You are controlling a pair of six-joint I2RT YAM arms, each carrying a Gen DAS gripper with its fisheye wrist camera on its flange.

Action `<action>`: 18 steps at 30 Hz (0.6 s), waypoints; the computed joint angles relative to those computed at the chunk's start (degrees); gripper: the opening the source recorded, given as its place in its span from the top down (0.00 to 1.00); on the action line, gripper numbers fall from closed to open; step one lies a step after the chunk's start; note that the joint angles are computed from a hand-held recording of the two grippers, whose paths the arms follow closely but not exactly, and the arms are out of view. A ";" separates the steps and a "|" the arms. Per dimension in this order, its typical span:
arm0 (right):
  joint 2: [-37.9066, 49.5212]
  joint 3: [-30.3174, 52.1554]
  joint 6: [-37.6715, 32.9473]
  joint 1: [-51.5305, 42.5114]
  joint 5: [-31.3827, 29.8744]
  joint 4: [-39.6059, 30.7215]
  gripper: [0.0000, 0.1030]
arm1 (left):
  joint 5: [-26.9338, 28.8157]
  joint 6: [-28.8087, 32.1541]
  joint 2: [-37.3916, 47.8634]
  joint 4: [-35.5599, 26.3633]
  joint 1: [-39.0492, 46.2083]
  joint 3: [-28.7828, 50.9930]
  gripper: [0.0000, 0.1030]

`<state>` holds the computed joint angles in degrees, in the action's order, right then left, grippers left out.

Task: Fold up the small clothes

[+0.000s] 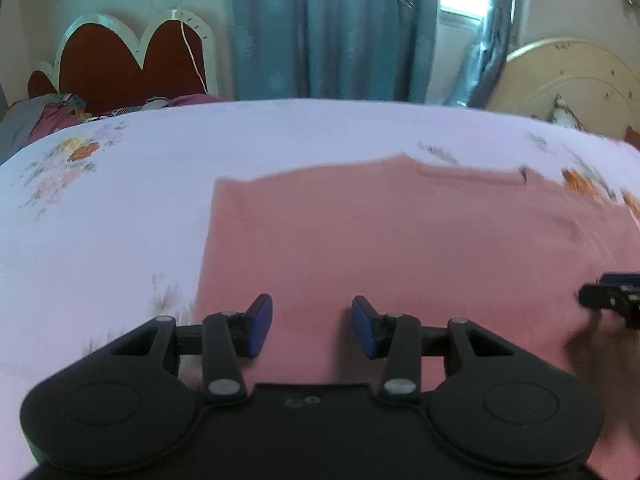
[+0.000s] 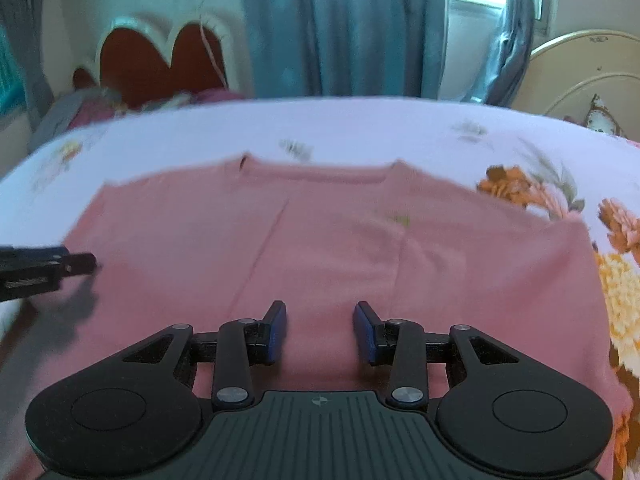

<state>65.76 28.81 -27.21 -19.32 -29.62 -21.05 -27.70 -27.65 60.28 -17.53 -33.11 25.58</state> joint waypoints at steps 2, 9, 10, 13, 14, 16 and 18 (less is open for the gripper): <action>-0.38 -1.49 -2.40 -2.05 -0.73 0.36 0.63 | -0.55 -1.85 -0.82 -1.06 -1.31 -1.96 0.57; -0.53 -2.04 -4.26 -6.86 -4.51 -1.22 0.63 | -2.11 -2.50 -1.63 -0.10 -1.51 -3.55 0.55; 0.15 -2.47 -4.99 -6.73 -4.59 -0.10 0.63 | -3.16 -3.27 -1.70 -0.99 -2.69 -3.43 0.55; 0.27 0.48 -5.65 -7.69 -6.02 -4.70 0.63 | -3.55 -6.29 -1.27 -5.59 -3.76 -0.81 0.56; 0.16 1.04 -7.11 -9.46 -7.56 -6.04 0.63 | -3.96 -7.81 -2.05 -7.59 -4.56 -0.26 0.57; 0.10 0.93 -9.72 -11.80 -7.37 -6.89 0.62 | -6.27 -11.15 -3.80 -11.54 -7.33 0.56 0.56; 4.34 2.28 -12.51 -14.35 -6.94 -8.74 0.62 | -8.63 -14.39 -4.56 -14.99 -10.86 1.17 0.56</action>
